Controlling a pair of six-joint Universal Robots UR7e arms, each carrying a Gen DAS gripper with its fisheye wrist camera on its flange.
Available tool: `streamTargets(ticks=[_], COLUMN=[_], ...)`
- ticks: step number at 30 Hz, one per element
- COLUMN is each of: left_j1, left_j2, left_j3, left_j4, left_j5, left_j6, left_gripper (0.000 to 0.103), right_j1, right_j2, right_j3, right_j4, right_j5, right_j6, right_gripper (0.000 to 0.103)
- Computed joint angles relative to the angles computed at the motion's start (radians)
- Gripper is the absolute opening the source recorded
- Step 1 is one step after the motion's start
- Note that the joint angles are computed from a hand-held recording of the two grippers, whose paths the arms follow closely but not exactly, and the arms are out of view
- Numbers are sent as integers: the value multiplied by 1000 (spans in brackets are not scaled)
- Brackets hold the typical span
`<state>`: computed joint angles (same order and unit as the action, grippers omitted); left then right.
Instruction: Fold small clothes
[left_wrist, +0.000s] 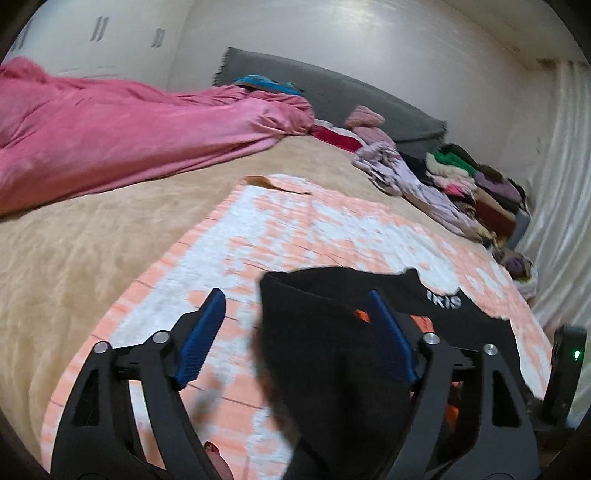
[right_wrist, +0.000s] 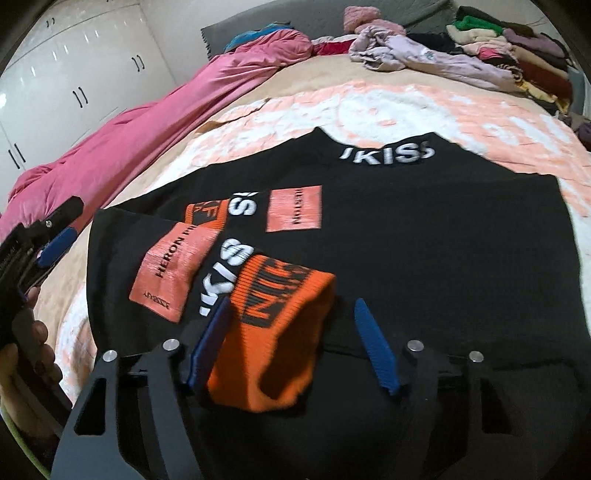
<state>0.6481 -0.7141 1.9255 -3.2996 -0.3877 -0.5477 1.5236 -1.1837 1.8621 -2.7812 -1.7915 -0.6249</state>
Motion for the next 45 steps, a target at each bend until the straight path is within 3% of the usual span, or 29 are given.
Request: streamTargets(ticks=[4,6,7,11,18,22,28,30,38,43,45], left_j1=[11,16,17,19,13,10,12,12,15,12,16], left_j2=[-33,-49,-52,-58,-38,-23,-3,10,76,142,159], left_j3=[38,57,61,70,63,54,28,15,-62,-126,-149], left_j4=[-14,-12,-12,-14,-108,-161,-127,-112,-28,-43,-32], left_j5=[8,12,11,11,11,-1,-10,-20,-69,-81,-98], left_j6=[-79,-127,-139,-162,-86,-30,-5,14,106,257,291], left_gripper=[72,72,72,73,73,73,73,73,73,73,73], right_j1=[1,-3,-4,11,60,74,45,26,-52,-92,-106], right_j2=[11,5,1,-18,-88,-114,-119,-103,-12,3,-6], right_j3=[-15,-23,-23,-8,-17,-47,-117,-142,-176,-166,-163], right_j4=[30,66,77,66,57,23,-49,-69,-147,-163,-145], right_j5=[31,76,88,116,230,246,166,107,-75,-92,-83], right_j6=[0,4,2,-31,-85,-87,-23,-14,-63,-51,-39], right_gripper=[41,19,16,14,13,12,10,10,7,7,13])
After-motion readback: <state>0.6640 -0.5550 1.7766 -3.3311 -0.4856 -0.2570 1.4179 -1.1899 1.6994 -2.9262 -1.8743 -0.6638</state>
